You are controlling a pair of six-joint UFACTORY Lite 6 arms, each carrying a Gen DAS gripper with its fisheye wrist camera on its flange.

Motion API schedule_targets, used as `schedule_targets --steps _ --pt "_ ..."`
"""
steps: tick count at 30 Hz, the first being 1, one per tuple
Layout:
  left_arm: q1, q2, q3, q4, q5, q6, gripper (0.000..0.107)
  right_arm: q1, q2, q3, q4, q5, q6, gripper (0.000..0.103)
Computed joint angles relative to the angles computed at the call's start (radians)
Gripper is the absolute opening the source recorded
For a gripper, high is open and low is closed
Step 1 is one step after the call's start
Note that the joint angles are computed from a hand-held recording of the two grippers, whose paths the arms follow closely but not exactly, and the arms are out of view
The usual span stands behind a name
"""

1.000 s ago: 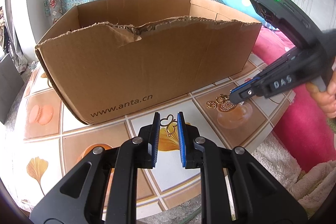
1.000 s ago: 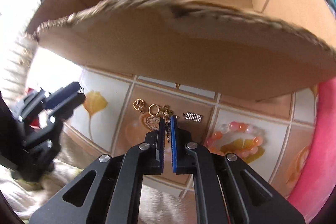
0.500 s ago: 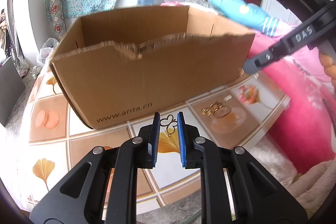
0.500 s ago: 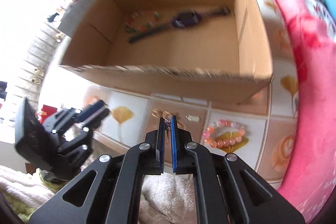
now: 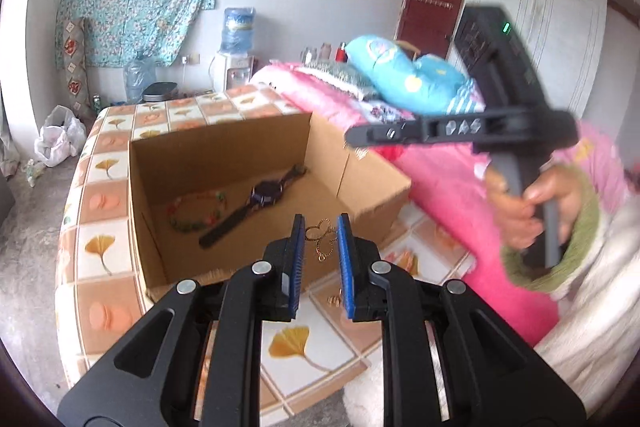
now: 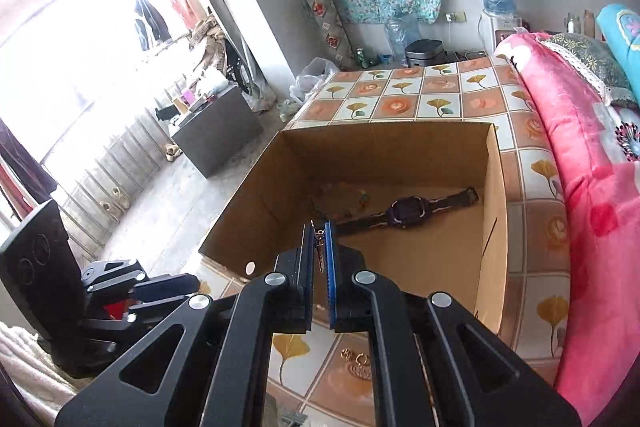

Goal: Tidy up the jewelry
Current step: 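Carry the gold charm over the box and open the left gripper, then withdraw the open left gripper from the box back to the table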

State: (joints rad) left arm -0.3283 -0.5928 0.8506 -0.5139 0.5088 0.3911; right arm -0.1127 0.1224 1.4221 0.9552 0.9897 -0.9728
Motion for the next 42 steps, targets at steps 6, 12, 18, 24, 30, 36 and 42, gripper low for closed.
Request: schedule_targets --steps 6,12,18,24,30,36,42 --pt "0.067 0.407 0.273 -0.04 0.037 0.027 0.015 0.092 0.454 0.519 -0.205 0.151 0.289 0.006" --pt "0.1 0.721 0.507 0.007 0.123 -0.05 0.015 0.147 0.687 0.776 -0.341 0.192 0.423 0.007" --pt "0.123 0.781 0.525 0.013 0.108 -0.065 0.022 0.133 0.709 0.778 -0.328 0.166 0.417 0.02" --pt "0.175 0.744 0.48 -0.063 0.081 -0.012 0.023 0.112 0.662 0.723 -0.281 0.118 0.379 0.029" --pt "0.198 0.561 0.351 -0.078 0.014 -0.005 0.034 0.082 0.429 0.476 -0.187 0.015 0.272 0.043" --pt "0.187 0.206 0.107 0.017 -0.025 -0.085 0.055 0.076 -0.069 0.005 -0.058 -0.235 0.025 0.086" --pt "0.119 -0.123 -0.126 0.276 0.006 -0.364 0.068 0.062 -0.425 -0.316 -0.02 -0.369 -0.089 0.096"
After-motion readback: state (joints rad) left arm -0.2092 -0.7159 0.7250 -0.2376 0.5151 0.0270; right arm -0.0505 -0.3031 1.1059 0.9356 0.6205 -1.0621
